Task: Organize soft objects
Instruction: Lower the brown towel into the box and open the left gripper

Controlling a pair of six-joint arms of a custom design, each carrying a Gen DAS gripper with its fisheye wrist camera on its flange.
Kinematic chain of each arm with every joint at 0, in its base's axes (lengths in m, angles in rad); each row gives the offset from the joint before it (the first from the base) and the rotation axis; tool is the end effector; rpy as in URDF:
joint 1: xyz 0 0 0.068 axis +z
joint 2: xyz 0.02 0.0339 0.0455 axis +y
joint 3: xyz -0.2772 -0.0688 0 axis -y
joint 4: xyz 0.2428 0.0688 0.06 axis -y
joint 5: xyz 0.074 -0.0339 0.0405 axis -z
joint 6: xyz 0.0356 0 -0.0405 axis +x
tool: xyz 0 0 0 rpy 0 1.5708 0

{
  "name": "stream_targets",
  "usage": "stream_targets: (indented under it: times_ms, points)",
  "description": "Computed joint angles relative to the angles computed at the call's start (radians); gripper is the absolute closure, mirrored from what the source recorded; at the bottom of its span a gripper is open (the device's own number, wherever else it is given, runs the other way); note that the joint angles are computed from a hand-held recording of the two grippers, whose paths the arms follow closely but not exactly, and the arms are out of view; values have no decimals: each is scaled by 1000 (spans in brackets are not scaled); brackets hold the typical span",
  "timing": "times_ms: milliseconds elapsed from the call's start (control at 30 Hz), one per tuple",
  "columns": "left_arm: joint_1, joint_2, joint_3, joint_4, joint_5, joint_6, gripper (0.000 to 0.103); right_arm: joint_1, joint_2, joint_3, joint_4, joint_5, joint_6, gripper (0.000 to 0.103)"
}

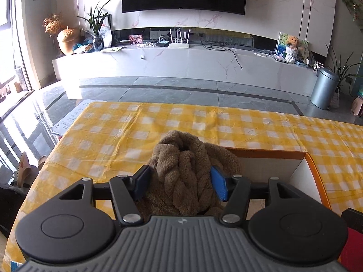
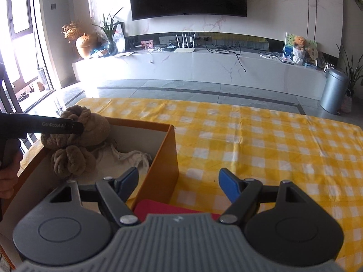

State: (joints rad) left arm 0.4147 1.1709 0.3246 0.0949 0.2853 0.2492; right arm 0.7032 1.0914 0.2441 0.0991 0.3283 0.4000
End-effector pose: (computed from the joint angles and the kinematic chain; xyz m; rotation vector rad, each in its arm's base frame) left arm 0.1843 0.0702 0.1529 -0.0467 2.2846 0.0131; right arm 0.1423 0.1056 0.1439 -0.1809 2.2711 0.1988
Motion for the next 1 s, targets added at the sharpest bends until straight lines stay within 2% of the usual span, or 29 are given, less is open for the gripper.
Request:
stream_targets:
  times_ms: [67,133,233,400,500,533,600,633,667,700,767,867,1000]
  points:
    - [-3,33,-17,62,0,-11,14,6,-8,-2,-5,17,7,26]
    - [29,43,-21,63,44,-16,10,59,-2,13,-41,114,-11,26]
    - [135,2,-17,19,188,-5,8,123,-13,16,-74,218,-52,26]
    - [302,-48,25,-92,444,-32,6,107,-69,-4,-86,192,-42,26]
    - [380,-82,81,-258,542,63,12,118,-80,-14,-87,204,-37,26]
    - [386,-98,92,-294,543,90,19,120,-83,-16,-89,207,-35,26]
    - [370,-139,72,-286,512,93,39,124,-95,-21,-92,208,-26,26]
    - [340,-147,49,-247,474,83,59,122,-102,-24,-91,205,-22,26]
    - [311,-144,29,-207,440,72,71,122,-101,-24,-90,204,-18,25]
    - [252,-119,1,-120,381,38,74,122,-99,-25,-85,201,-12,22]
    - [155,-53,-22,7,275,14,95,124,-96,-32,-70,190,-9,21]
    - [43,39,-48,144,123,48,97,140,-77,-27,-64,189,-5,21]
    - [46,206,39,53,69,6,99,159,-71,-20,-66,199,-7,21]
